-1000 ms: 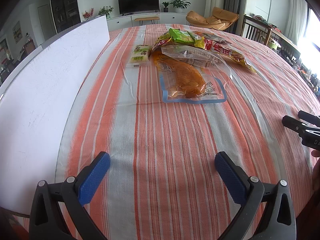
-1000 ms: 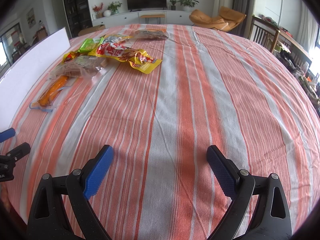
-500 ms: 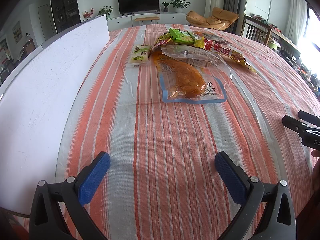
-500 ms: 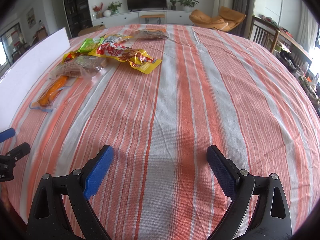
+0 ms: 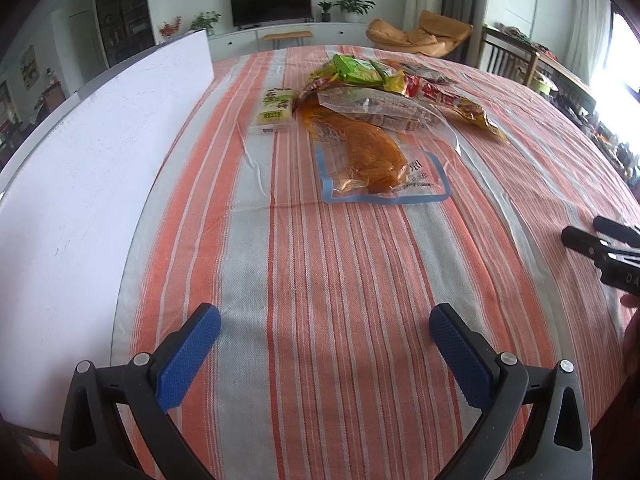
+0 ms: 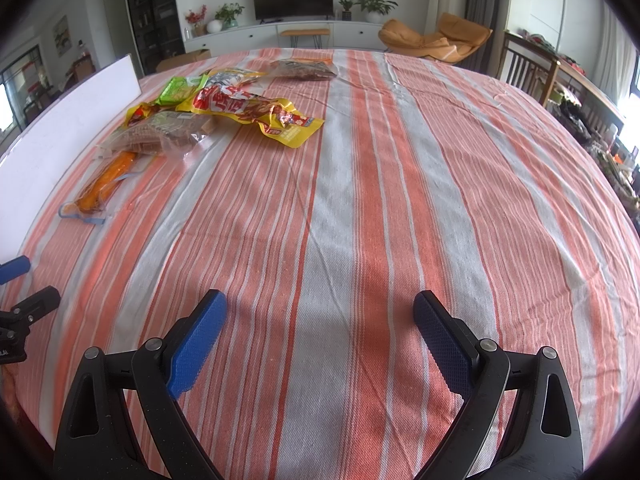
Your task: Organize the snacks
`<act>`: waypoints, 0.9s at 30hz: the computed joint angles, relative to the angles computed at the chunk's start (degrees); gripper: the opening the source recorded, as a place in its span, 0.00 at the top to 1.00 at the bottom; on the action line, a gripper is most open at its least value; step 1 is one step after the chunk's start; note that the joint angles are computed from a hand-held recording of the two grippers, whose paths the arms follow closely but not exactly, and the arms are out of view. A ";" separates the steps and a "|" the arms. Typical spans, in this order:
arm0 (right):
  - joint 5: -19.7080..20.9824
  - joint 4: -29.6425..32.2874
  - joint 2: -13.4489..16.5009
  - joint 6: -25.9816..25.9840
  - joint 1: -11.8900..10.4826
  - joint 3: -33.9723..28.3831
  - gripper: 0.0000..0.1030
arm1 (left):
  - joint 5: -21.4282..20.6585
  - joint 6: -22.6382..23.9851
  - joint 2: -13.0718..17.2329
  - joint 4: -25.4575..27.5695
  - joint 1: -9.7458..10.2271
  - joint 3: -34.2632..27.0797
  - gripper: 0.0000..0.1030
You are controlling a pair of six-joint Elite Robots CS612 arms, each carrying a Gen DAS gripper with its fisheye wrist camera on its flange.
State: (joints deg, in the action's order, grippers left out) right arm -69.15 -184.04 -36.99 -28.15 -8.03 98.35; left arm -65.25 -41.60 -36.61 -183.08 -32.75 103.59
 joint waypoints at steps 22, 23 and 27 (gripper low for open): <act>0.00 -0.03 -0.01 -0.01 -0.02 0.02 0.07 | -16.10 4.53 2.72 15.59 8.61 -15.24 0.00; 0.00 -0.01 -0.01 -0.01 -0.01 0.01 0.07 | -15.45 4.01 2.85 15.05 8.51 -15.17 0.00; -0.02 -0.02 0.00 0.00 -0.01 0.00 0.07 | -14.15 3.30 2.78 14.35 8.27 -14.70 0.00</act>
State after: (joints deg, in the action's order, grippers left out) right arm -69.16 -184.06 -36.99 -28.15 -8.04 98.35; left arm -79.40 -38.30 -33.83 -168.73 -24.48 88.89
